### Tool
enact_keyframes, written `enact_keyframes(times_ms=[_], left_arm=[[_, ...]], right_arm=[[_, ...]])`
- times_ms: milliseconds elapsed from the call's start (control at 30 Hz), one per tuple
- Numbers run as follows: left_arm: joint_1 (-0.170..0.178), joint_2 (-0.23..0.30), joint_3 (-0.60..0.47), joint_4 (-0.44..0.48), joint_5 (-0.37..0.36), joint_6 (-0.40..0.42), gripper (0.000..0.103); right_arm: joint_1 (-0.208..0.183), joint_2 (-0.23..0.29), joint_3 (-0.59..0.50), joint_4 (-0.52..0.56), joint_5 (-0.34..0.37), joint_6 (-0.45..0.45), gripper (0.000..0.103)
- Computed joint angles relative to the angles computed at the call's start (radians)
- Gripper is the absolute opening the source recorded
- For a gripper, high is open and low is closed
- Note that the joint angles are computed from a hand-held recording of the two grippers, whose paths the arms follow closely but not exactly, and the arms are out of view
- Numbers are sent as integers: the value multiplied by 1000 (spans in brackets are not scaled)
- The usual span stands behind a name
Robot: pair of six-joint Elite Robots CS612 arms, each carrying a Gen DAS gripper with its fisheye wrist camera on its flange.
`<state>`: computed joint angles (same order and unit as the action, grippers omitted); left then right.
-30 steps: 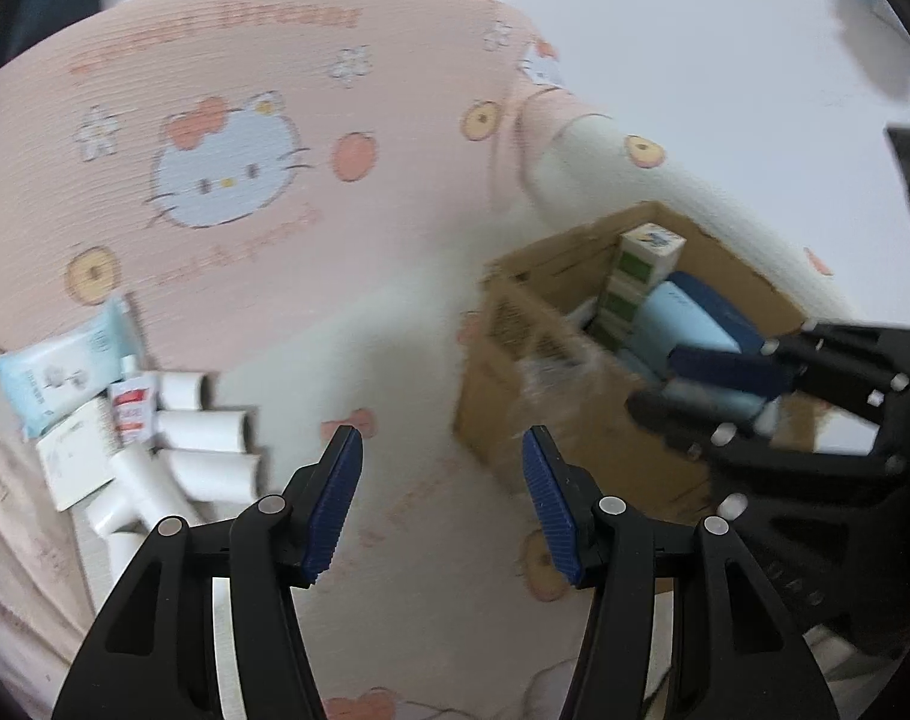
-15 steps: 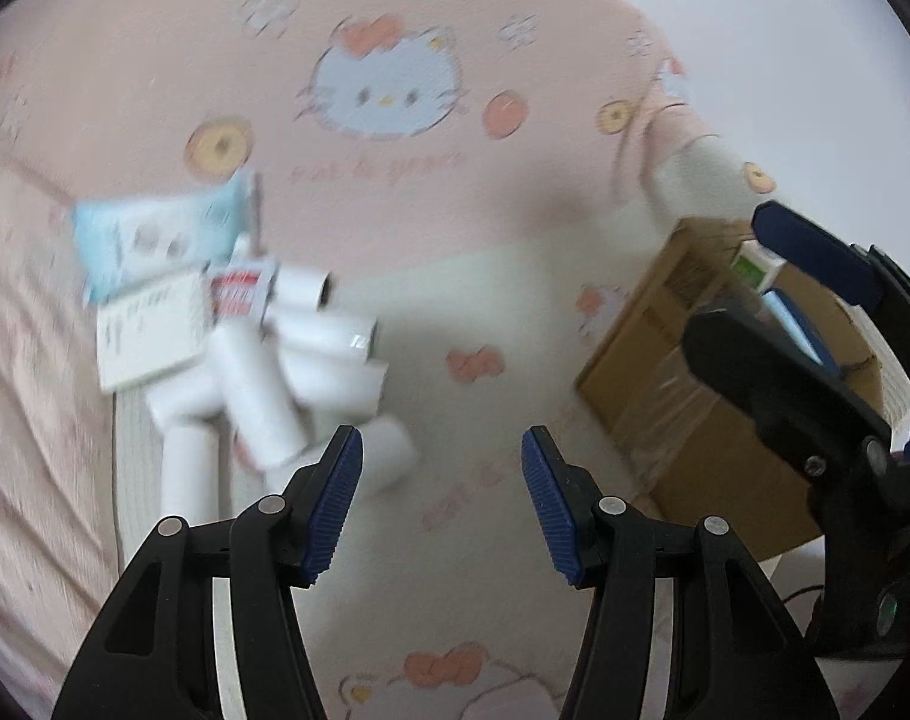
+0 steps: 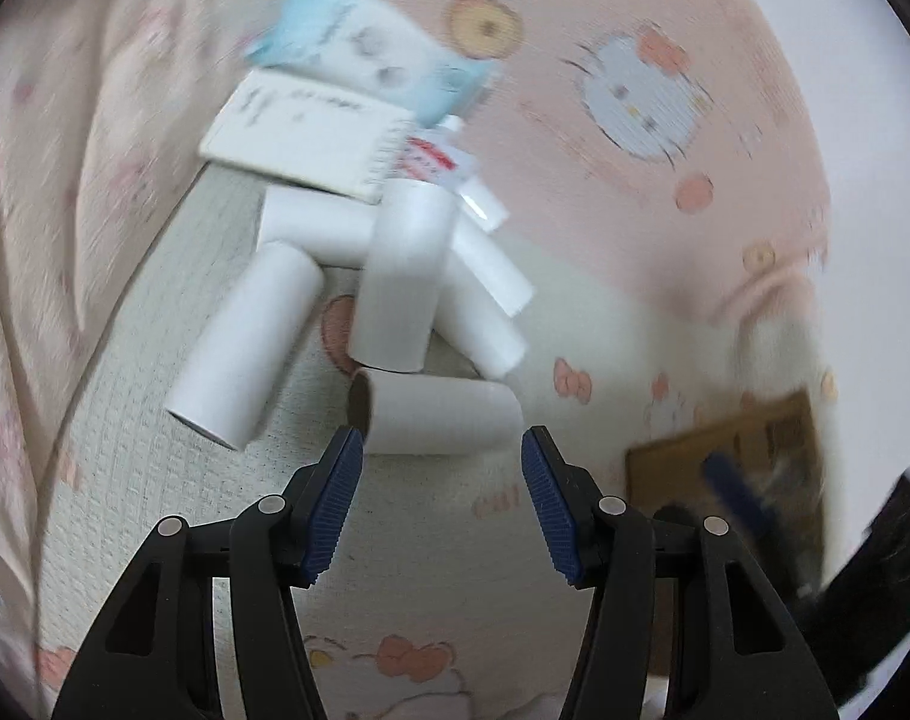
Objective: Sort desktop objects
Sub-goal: 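Move both grippers over to the pile of white tubes on the mat, then close the left gripper on a white tube lying on the mat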
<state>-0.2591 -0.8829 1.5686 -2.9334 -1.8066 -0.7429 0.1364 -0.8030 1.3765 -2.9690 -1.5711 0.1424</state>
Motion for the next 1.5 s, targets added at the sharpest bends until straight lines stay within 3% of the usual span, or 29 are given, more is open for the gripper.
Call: enact_keyframes(times_ms=[133, 267, 367, 567, 667, 733, 833, 900, 1000, 1133, 1367, 1500], left_arm=[[5, 11, 2, -21, 9, -30, 59], [4, 25, -14, 18, 4, -12, 59], [6, 40, -32, 39, -16, -19, 59], [10, 65, -61, 61, -16, -14, 53], [15, 78, -77, 78, -34, -25, 34], [20, 87, -82, 69, -55, -42, 32], [22, 89, -84, 68, -75, -48, 31], [20, 87, -82, 68, -73, -37, 31], [14, 85, -83, 82, -71, -5, 31], [11, 85, -91, 98, -100, 21, 28], [3, 86, -109, 105, -144, 72, 28], [-7, 90, -135, 137, -165, 148, 28]], right_arm=[[-23, 15, -7, 31, 63, 111, 78], [-64, 50, -46, 131, 248, 225, 78], [-74, 75, -81, 196, 306, 228, 78], [-95, 115, -113, 164, 423, 324, 78], [-92, 123, -128, 158, 391, 325, 78], [-88, 124, -137, 174, 354, 307, 77], [-80, 129, -165, 256, 304, 274, 64], [-84, 136, -172, 261, 330, 273, 49], [-96, 149, -175, 239, 441, 301, 45], [-98, 144, -165, 228, 470, 286, 45], [-80, 97, -136, 310, 352, 161, 45], [-66, 68, -110, 362, 259, 106, 45]])
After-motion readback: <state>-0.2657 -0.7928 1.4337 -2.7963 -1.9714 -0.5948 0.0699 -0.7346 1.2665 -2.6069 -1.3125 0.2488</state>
